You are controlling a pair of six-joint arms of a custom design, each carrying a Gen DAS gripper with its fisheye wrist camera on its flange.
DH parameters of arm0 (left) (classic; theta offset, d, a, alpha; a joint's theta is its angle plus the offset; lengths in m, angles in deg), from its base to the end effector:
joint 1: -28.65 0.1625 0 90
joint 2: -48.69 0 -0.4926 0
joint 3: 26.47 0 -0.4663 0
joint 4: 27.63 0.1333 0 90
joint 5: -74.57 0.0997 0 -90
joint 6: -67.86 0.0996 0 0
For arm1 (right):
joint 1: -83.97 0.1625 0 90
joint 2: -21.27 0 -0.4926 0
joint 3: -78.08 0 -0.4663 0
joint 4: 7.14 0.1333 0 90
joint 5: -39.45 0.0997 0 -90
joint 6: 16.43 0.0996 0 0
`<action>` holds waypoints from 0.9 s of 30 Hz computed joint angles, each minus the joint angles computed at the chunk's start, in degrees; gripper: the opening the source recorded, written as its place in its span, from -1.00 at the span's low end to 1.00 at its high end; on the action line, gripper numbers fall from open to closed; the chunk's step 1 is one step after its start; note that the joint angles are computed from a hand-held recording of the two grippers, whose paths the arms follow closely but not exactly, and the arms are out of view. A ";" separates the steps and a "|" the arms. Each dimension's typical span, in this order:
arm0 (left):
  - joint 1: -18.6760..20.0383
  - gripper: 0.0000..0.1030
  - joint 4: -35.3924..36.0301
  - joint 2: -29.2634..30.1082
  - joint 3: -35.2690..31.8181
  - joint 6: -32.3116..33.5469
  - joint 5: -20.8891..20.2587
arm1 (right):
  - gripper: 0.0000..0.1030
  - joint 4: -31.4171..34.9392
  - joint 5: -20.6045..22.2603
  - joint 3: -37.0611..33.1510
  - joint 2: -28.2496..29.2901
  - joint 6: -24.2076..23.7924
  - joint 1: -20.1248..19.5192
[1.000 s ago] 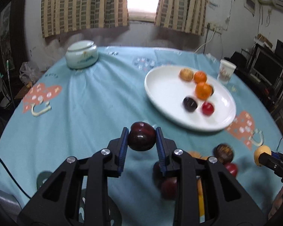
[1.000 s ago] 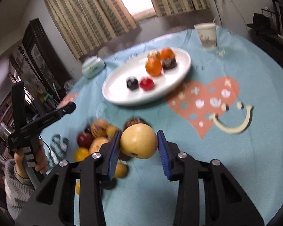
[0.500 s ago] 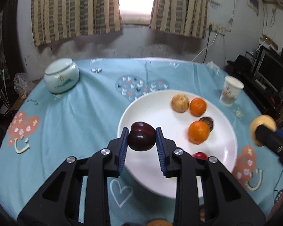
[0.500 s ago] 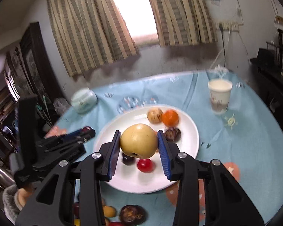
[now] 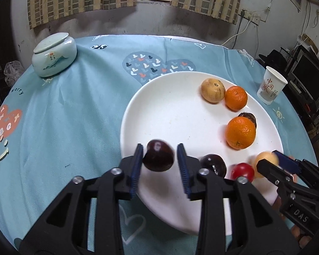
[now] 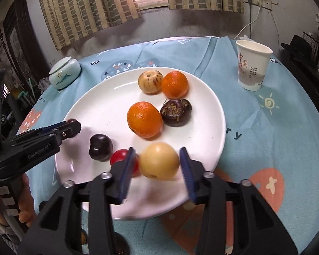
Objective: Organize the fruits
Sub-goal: 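Lower the plum and pear onto the white plate and open both tools, then move both open tools back to the fruit cluster beside the plate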
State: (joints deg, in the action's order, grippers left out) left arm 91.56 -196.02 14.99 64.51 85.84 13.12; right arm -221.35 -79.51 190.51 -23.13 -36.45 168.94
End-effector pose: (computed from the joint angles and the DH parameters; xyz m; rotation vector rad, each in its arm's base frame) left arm -0.1971 -0.7825 -0.0022 0.8909 2.4718 -0.5405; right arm 0.0274 -0.6592 0.1090 -0.0140 -2.2727 1.0470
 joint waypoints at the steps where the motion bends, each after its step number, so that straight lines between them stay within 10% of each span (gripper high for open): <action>1: 0.04 -0.04 -0.24 -0.19 0.22 0.03 -0.45 | 0.44 -1.64 -0.54 0.12 0.16 -0.58 0.28; 9: -1.16 0.42 -2.88 -3.72 2.66 -0.14 -0.60 | 0.50 -19.96 5.34 5.42 -2.99 -5.86 4.91; 14: -2.46 0.81 -12.58 -9.00 8.18 2.06 2.01 | 0.97 -30.55 14.43 11.24 -4.96 -8.25 9.82; 18: -2.87 0.85 -18.10 -11.45 12.54 5.99 6.71 | 0.97 -30.21 15.04 12.84 -4.63 -9.06 11.93; 27: -0.10 0.91 -16.52 -15.82 24.41 7.23 6.45 | 0.97 -31.50 14.10 19.41 0.04 -0.09 4.14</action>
State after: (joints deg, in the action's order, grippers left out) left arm 91.45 -212.54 -0.83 88.92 93.08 19.57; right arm -252.85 -65.41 209.92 -23.09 -36.54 173.08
